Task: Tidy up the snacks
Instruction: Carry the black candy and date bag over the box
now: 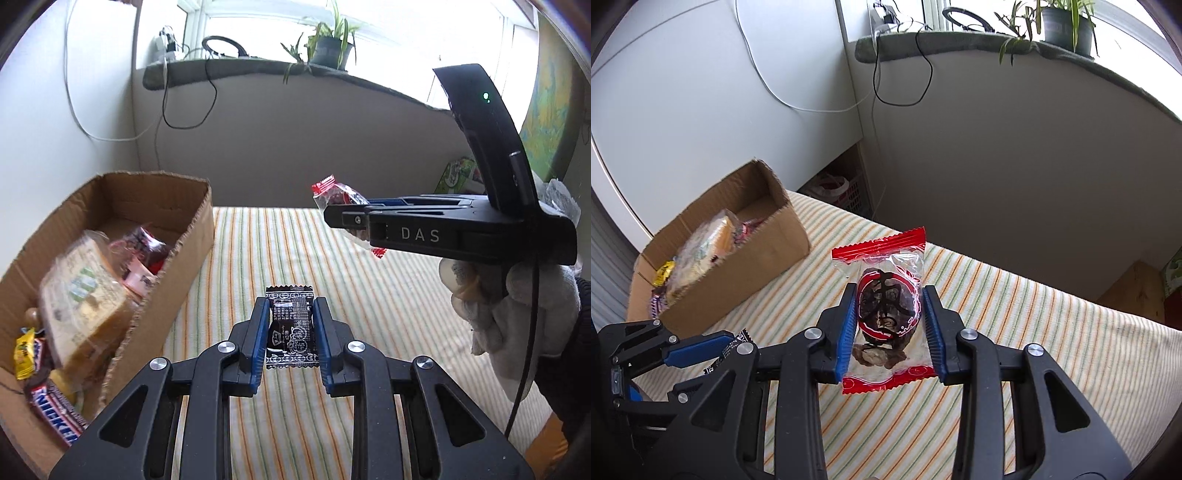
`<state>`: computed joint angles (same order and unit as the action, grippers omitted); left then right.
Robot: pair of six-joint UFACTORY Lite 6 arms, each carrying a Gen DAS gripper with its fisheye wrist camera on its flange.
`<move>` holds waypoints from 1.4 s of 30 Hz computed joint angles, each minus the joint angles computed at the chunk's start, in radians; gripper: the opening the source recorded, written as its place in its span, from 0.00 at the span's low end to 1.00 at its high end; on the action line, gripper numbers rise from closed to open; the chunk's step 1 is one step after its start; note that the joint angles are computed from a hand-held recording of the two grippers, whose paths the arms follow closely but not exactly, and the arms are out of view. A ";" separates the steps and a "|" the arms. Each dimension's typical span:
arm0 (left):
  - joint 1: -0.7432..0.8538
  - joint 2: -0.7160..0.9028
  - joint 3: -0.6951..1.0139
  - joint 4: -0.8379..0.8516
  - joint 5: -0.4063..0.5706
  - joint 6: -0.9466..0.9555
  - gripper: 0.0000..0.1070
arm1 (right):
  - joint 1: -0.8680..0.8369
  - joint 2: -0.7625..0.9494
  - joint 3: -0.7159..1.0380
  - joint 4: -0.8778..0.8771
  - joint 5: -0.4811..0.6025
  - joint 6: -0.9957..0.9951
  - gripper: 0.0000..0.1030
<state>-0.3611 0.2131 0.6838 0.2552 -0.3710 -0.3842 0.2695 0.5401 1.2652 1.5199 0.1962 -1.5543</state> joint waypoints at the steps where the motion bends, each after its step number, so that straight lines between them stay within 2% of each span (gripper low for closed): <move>1: 0.003 -0.033 -0.023 0.007 -0.003 -0.007 0.21 | 0.004 -0.021 -0.009 -0.021 -0.002 0.022 0.34; 5: 0.035 -0.158 -0.102 0.056 -0.008 -0.048 0.21 | 0.028 -0.087 -0.031 -0.073 -0.006 0.076 0.34; 9: 0.101 -0.264 -0.162 0.164 -0.010 -0.133 0.21 | 0.080 -0.125 -0.021 -0.206 -0.034 0.225 0.34; 15: 0.203 -0.439 -0.243 0.351 0.025 -0.277 0.21 | 0.170 -0.104 0.053 -0.528 -0.065 0.572 0.34; 19: 0.310 -0.498 -0.265 0.542 0.007 -0.419 0.21 | 0.223 -0.075 0.120 -0.761 -0.057 0.820 0.34; 27: 0.506 -0.480 -0.245 0.755 -0.066 -0.548 0.21 | 0.312 0.048 0.311 -1.151 -0.004 1.230 0.34; 30: 0.557 -0.450 -0.229 0.775 -0.090 -0.543 0.21 | 0.337 0.125 0.417 -1.277 0.030 1.360 0.34; 34: 0.625 -0.402 -0.198 0.815 -0.122 -0.551 0.21 | 0.359 0.219 0.546 -1.370 0.073 1.460 0.34; 42: 0.700 -0.299 -0.133 0.813 -0.155 -0.517 0.21 | 0.374 0.419 0.846 -1.424 0.202 1.524 0.34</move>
